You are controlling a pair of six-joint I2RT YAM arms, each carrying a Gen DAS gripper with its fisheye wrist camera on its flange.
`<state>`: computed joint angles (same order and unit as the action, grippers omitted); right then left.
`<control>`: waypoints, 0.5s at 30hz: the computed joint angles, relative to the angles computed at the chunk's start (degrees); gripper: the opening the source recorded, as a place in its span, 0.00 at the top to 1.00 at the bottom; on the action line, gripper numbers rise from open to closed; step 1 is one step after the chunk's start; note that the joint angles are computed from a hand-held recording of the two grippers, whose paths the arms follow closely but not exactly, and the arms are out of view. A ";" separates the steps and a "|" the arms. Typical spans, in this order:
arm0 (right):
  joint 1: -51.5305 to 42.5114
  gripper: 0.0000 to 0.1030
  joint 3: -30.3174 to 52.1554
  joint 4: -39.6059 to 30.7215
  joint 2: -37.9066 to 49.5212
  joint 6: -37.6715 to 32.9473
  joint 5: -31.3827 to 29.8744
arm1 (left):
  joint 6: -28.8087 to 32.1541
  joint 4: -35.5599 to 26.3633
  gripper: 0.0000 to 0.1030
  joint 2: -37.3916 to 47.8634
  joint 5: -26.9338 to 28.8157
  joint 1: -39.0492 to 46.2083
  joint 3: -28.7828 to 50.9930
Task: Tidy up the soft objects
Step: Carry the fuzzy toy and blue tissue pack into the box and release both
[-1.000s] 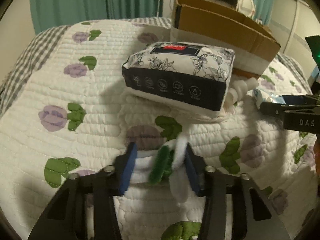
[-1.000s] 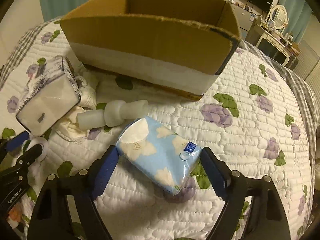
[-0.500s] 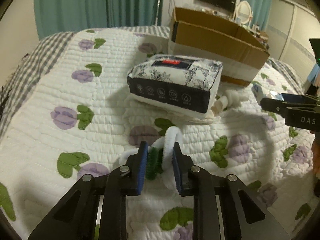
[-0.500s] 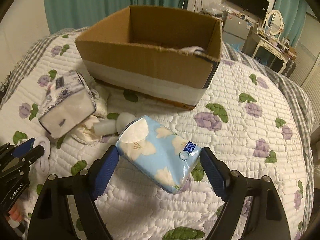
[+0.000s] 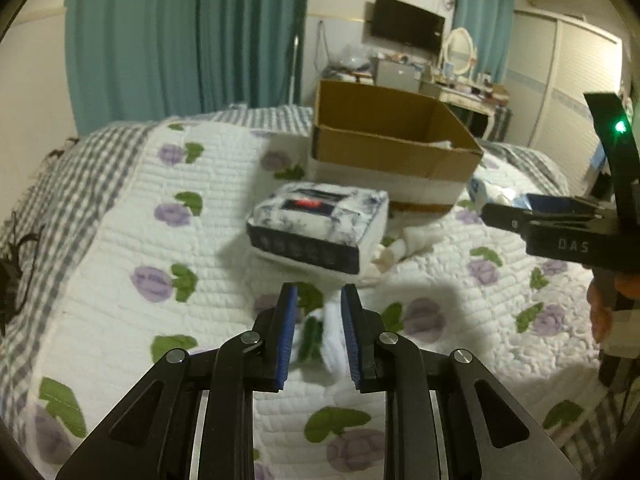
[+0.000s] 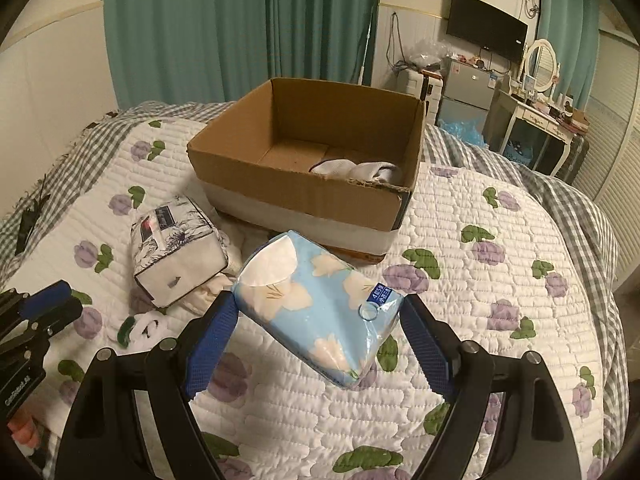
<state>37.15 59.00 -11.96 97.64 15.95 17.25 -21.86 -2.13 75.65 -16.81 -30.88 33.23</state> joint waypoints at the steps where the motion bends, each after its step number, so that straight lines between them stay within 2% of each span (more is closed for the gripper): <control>1: -0.04 0.19 -0.08 0.07 0.11 -0.07 -0.13 | -0.51 -0.38 0.75 1.27 -1.24 -0.88 0.48; 3: 0.05 0.19 0.14 -0.05 0.52 -0.20 -0.28 | -0.97 -0.67 0.72 5.23 -2.69 -1.34 1.96; 6: 0.31 0.19 0.17 -0.09 0.76 -0.48 0.13 | -1.82 1.68 0.30 9.11 -4.51 -1.58 1.93; 13: 0.38 0.19 0.18 -0.06 1.03 -0.11 0.14 | -0.96 5.57 0.28 20.70 2.88 3.59 5.18; 15: 0.26 0.19 0.24 -0.10 1.14 -0.15 0.00 | -0.89 5.61 0.32 24.39 4.14 4.83 6.84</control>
<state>37.41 59.24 -12.06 98.78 15.80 17.25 -22.74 3.48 100.05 -12.68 -26.05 40.07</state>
